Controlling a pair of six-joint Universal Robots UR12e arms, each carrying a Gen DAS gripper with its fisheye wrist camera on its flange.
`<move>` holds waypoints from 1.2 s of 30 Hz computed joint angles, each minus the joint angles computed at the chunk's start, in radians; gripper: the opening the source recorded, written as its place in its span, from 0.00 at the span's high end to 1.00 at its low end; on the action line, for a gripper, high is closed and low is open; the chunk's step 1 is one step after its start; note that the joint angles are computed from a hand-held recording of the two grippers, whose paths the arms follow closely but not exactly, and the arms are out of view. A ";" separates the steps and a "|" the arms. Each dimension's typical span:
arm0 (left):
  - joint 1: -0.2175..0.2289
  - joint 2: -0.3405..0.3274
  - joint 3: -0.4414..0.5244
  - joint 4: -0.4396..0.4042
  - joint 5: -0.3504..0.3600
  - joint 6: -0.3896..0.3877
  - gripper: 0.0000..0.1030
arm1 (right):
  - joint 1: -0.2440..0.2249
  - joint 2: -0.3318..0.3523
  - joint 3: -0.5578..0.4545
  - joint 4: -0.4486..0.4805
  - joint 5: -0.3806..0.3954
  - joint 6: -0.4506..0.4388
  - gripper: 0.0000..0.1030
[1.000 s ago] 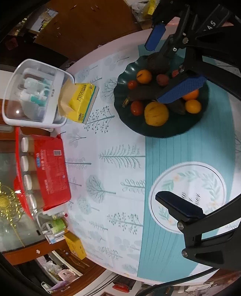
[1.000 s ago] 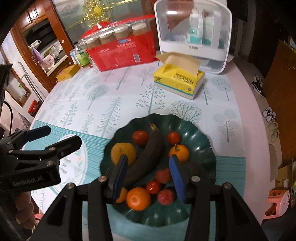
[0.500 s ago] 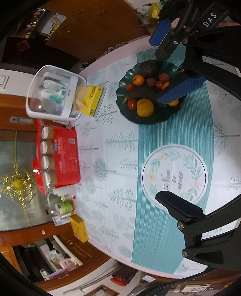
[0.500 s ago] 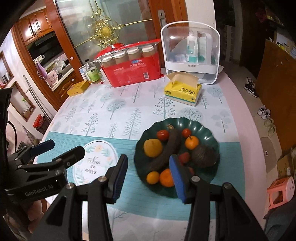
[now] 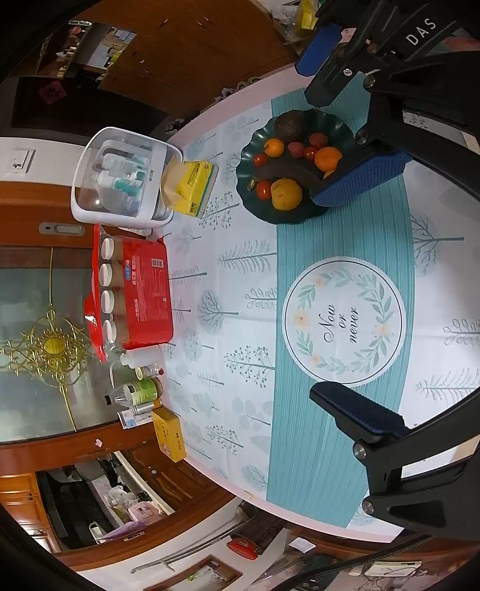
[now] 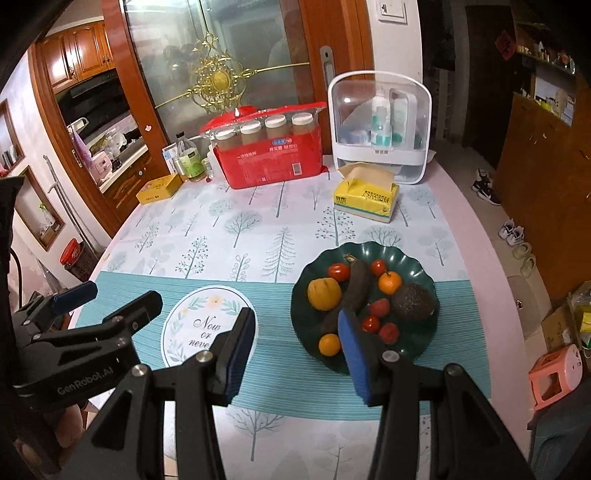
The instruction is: Organize fruits
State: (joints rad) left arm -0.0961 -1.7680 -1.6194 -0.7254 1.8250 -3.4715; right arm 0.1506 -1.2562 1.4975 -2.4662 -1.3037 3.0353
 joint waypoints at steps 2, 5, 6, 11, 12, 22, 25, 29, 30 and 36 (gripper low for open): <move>0.004 0.004 -0.006 0.001 -0.006 0.002 0.07 | 0.006 -0.002 0.002 -0.001 -0.008 0.003 0.54; 0.010 0.009 -0.014 -0.003 -0.026 0.002 0.07 | 0.013 -0.006 0.007 0.000 -0.022 0.006 0.54; 0.011 0.010 -0.016 -0.002 -0.033 0.003 0.07 | 0.015 -0.007 0.008 -0.002 -0.026 0.008 0.54; 0.009 0.006 -0.019 -0.003 -0.061 0.026 0.07 | 0.021 -0.009 0.010 0.003 -0.050 0.014 0.54; 0.007 0.004 -0.018 -0.003 -0.064 0.034 0.07 | 0.021 -0.009 0.011 0.006 -0.053 0.016 0.54; -0.008 -0.017 0.001 -0.008 -0.078 0.049 0.07 | 0.012 -0.013 0.019 0.006 -0.076 0.028 0.54; -0.014 -0.021 0.005 -0.003 -0.075 0.048 0.07 | 0.007 -0.015 0.022 0.003 -0.078 0.024 0.54; -0.020 -0.027 0.011 -0.003 -0.077 0.046 0.07 | 0.000 -0.016 0.024 -0.001 -0.077 0.022 0.54; -0.021 -0.029 0.013 -0.003 -0.076 0.044 0.07 | -0.002 -0.016 0.025 -0.001 -0.076 0.021 0.54; -0.026 -0.033 0.017 -0.003 -0.076 0.039 0.07 | -0.010 -0.016 0.027 0.000 -0.072 0.017 0.54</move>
State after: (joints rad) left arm -0.1224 -1.8013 -1.6019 -0.7286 1.7490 -3.4320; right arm 0.1407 -1.2722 1.5241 -2.4667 -1.3755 3.0519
